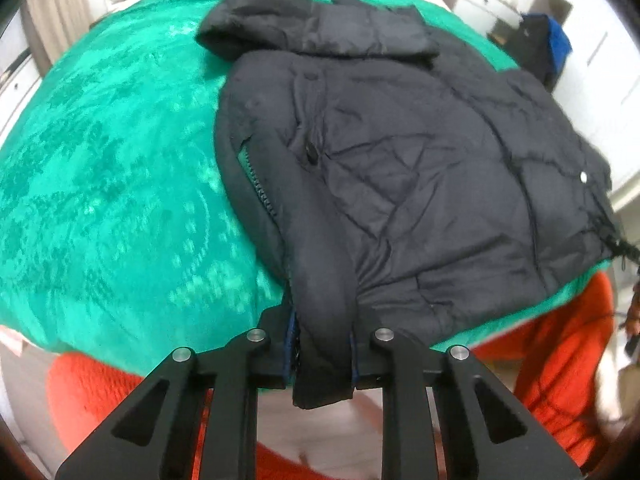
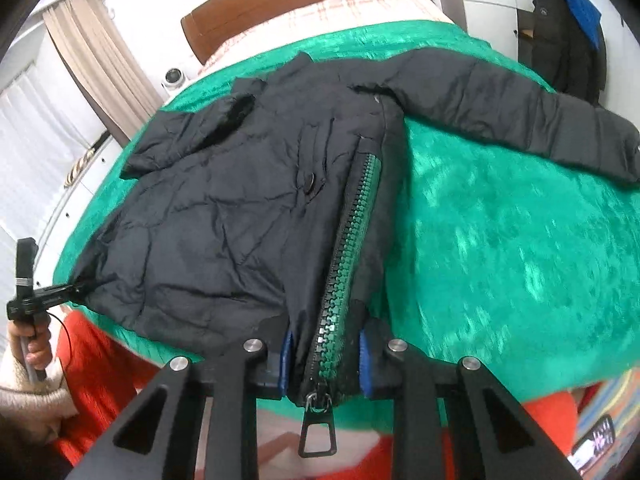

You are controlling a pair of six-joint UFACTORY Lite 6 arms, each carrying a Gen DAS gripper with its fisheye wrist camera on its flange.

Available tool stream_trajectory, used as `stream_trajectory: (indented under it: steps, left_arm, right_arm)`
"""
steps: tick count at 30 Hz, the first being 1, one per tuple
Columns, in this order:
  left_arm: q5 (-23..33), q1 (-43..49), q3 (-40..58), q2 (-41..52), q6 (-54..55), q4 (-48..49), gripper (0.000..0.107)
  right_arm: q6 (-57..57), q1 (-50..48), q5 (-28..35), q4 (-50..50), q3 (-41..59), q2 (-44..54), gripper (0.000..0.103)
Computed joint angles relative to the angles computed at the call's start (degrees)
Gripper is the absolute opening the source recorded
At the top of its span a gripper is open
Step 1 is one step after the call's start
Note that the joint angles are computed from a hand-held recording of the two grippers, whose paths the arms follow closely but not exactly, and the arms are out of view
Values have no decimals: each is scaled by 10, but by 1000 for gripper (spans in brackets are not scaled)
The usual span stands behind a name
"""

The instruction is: Fold large clothes

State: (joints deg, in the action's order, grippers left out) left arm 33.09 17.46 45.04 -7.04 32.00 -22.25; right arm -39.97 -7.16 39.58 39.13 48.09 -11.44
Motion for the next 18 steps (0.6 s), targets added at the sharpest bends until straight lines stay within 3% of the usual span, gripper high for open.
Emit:
stream_trajectory:
  steps: [3, 6, 12, 14, 17, 18]
  left_arm:
    - [-49, -44, -15, 22, -81, 80, 19]
    - [-65, -83, -11, 23, -168, 169, 19]
    - [-69, -106, -8, 27, -212, 184, 20]
    - [-64, -115, -18, 10, -242, 210, 25]
    - [-54, -90, -45, -25, -215, 193, 41]
    - [-49, -80, -36, -20, -199, 177, 45]
  right_arm:
    - [-13, -3, -25, 20, -28, 23, 25]
    - [19, 25, -58, -16, -27, 25, 25]
    - [7, 27, -65, -4, -38, 18, 25]
    - [8, 29, -70, -4, -42, 15, 25]
    - [11, 29, -75, 0, -45, 12, 37]
    - [2, 21, -70, 6, -51, 6, 53]
